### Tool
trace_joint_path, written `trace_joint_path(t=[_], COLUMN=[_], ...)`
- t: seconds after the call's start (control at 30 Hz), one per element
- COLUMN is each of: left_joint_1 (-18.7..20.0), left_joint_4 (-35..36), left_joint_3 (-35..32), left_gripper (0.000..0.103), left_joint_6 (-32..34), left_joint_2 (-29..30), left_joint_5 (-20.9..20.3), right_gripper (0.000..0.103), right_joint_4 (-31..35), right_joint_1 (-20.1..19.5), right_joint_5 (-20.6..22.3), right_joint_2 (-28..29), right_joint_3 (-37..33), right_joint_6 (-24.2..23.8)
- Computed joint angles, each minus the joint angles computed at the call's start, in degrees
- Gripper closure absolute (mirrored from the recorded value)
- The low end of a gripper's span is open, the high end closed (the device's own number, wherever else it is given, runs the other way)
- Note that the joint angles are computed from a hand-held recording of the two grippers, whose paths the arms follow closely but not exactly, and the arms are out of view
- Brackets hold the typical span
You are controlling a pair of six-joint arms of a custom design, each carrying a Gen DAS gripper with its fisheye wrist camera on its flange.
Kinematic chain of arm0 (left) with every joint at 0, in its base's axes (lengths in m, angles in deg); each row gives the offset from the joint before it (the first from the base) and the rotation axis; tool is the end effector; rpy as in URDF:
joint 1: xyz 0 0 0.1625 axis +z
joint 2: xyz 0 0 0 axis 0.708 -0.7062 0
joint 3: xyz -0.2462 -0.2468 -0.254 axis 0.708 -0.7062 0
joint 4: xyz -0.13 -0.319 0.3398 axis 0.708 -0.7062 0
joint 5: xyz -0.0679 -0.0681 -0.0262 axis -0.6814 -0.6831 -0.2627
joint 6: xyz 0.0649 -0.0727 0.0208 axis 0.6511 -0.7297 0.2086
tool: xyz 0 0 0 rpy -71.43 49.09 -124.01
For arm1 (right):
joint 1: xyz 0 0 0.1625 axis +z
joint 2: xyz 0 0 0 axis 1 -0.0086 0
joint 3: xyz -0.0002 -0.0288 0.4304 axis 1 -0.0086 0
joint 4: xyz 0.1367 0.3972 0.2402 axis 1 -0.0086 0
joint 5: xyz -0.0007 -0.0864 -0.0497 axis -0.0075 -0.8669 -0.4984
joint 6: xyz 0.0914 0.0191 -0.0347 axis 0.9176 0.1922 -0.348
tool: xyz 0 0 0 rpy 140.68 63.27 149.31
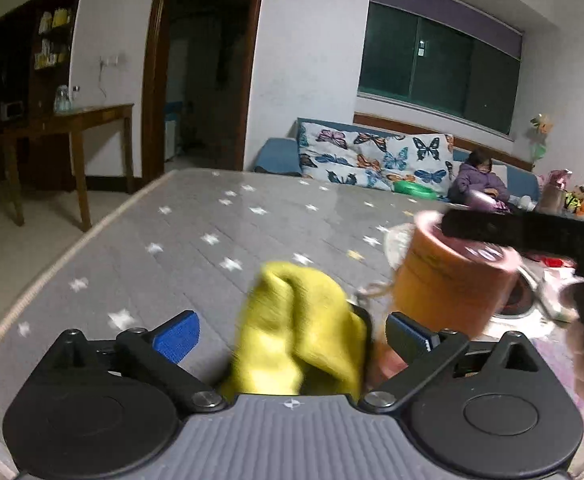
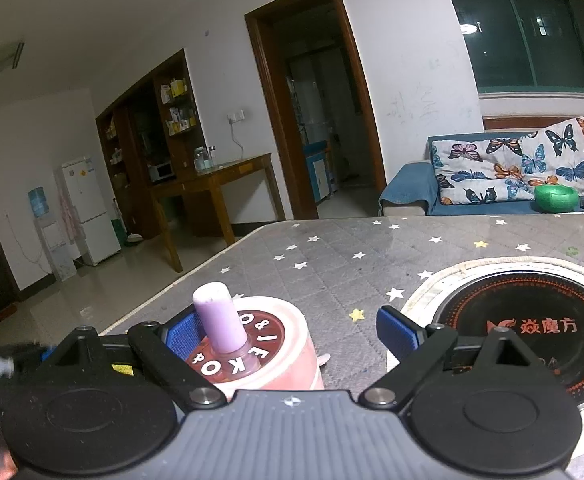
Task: Clean container
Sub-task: 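Lift the yellow cloth with the left tool toward the pink cup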
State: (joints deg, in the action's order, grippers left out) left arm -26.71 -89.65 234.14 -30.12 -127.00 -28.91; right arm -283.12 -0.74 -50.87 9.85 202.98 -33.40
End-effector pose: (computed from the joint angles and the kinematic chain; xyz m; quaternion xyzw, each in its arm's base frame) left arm -0.2058 -0.3094 0.1125 0.0774 0.7829 -0.5173 0.3368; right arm 0.1503 -0.4480 0.1553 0.4104 -0.8358 0.3636 0.0271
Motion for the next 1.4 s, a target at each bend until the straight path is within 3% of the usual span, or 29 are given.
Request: trace_joint_path(t=[0.07,0.17,0.43,0.6,0.77,0.93,1.07,1.17,1.27,1.4], left_joint_1=[0.68,1.54,5.87,6.05,5.57,6.68,6.76,6.87,7.72,7.64], left_joint_4=[1.58,12.79,8.17,17.25,17.49,7.43,-0.08,-3.48,-12.73,-28.91], left_joint_3=[-1.60,-4.80,-5.23,-6.13,-4.95,-3.06,-2.29,-1.82,-0.91,1.26], left_gripper=[0.001,0.002,0.019,0.050,0.065,0.062,0.054,0.055,0.072,0.084], left_joint_6=[-0.84,-7.45,-5.87,-10.25,-9.87,0.67,3.95,5.77,13.33,26.53], left_joint_2=[4.75,9.68,11.56,10.66,9.41,8.50,9.02,9.41,10.55,12.28], left_joint_5=[1.34,2.89,1.21,3.36,3.48,3.84,3.32,3.88,3.75,3.02], right_gripper=[0.010,0.010,0.010,0.010,0.011,0.015,0.019,0.021,0.027,0.031], right_joint_4=[0.06,-0.20,-0.24,-0.37,-0.99,-1.39,-1.75,-1.49,-0.43,0.99], right_joint_1=[0.07,0.06,-0.12,0.06,0.45,1.11,1.70,2.09,2.51,2.67], right_joint_5=[-0.04,-0.08,0.27,0.05,-0.46,-0.99,-1.18,-1.24,-1.51,-1.31], right_joint_2=[-0.24,-0.25,-0.41,-0.64,-0.56,-0.79,-0.88,-1.01,-0.95,-1.15], right_joint_3=[0.22,0.36,0.64,0.83,1.03,1.29,1.60,1.62,1.33,1.16], right_joint_6=[-0.06,-0.14,0.10,0.32,0.25,-0.03,-0.58,-0.90,-0.96,-0.59])
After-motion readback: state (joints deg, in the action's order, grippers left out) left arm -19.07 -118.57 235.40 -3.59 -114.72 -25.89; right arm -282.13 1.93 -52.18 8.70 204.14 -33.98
